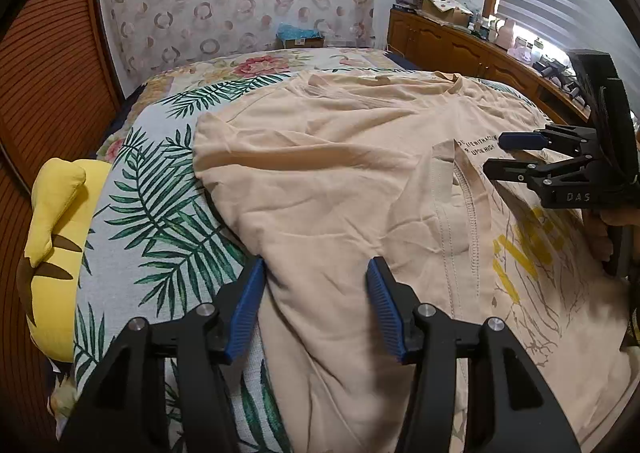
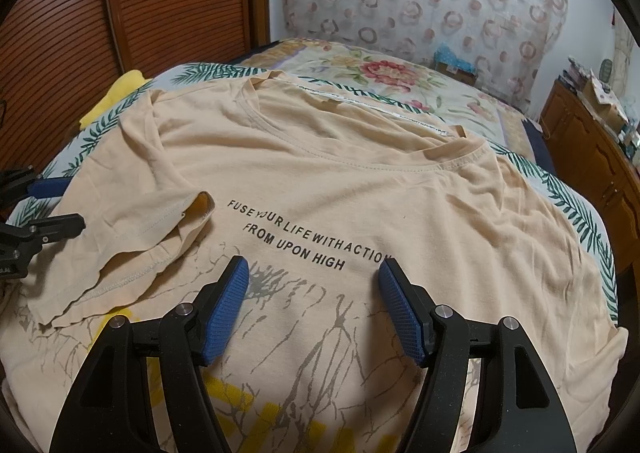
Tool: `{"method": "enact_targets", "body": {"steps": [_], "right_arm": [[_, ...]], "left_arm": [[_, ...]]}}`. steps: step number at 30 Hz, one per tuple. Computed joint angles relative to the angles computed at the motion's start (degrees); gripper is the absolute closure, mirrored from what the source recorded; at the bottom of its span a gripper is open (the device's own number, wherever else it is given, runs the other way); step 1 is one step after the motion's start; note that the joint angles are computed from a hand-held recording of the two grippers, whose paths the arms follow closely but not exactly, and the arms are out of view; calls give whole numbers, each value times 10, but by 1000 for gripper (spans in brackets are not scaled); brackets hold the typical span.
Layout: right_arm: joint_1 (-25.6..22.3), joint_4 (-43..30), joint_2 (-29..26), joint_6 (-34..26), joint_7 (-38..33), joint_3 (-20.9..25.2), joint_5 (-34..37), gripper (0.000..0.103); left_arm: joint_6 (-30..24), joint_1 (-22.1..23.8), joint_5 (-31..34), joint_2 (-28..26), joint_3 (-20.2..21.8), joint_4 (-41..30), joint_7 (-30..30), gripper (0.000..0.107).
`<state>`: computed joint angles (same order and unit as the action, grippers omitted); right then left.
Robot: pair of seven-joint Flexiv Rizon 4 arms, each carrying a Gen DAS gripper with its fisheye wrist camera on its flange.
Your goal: Fold small clothes
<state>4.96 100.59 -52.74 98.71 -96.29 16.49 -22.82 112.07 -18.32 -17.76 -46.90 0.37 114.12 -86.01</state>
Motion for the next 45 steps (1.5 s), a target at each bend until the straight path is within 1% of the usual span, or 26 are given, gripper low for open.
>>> {"method": "enact_targets", "body": {"steps": [3,4,8,11,13,16,19,20,24,27,28,31,32,33,34,36,37,38,39,40,41,43,44,45], "right_arm": [[-21,2,0,-6,-6,19,-3,34],[-24,10,5,4,-7,16,0,34],[-73,40,26,40,-10,29,-4,34],[-94,56,45,65,4,1,0,34],[-102,60,54,74,17,-30,8,34],[-133,51,52,62,38,-45,8,34],[-139,45,50,56,54,-73,21,34],[-146,44,48,52,58,-73,22,34],[-194,40,41,14,64,-37,15,34],[-199,50,43,15,57,-32,21,35],[-208,52,41,13,54,-21,20,36],[-233,52,35,10,46,8,17,42],[-230,53,36,12,45,5,19,45],[-216,56,38,23,45,-11,25,51],[-194,63,43,42,46,-39,34,55],[-146,77,49,83,46,-96,56,85],[-140,80,49,94,48,-105,54,89],[-143,82,49,101,49,-103,50,94],[-141,86,49,113,47,-108,48,97],[-126,90,50,131,47,-124,55,97],[-123,92,51,139,42,-126,61,99],[-148,91,51,145,55,-105,30,101],[-149,93,52,154,59,-104,27,101],[-161,93,54,158,64,-92,11,101]], "left_arm": [[1,6,4,0,-6,1,-2,54],[2,5,4,0,-5,1,-3,54],[2,6,6,0,-6,1,-4,54],[1,5,6,0,-4,0,-4,54],[1,5,6,0,-5,1,-5,54],[2,3,6,0,-4,1,-5,54],[1,4,6,0,-4,0,-5,54],[1,4,6,0,-4,0,-5,54],[1,4,6,0,-4,0,-5,54],[1,4,6,0,-3,0,-6,53],[1,2,6,0,-3,0,-6,53],[1,2,5,0,-3,0,-6,53],[0,3,6,0,-3,0,-5,53],[1,2,5,0,-3,1,-6,53],[1,3,6,0,-4,0,-6,53],[0,0,4,0,-1,0,-6,53],[1,3,6,0,-3,0,-6,53],[1,3,6,0,-3,0,-6,53],[1,3,6,0,-3,0,-6,53],[1,1,5,0,-2,1,-6,53],[1,3,6,0,-3,0,-6,53],[1,2,5,0,-3,0,-6,53],[1,1,5,0,-2,0,-6,53],[1,3,6,0,-3,0,-6,53]]}}
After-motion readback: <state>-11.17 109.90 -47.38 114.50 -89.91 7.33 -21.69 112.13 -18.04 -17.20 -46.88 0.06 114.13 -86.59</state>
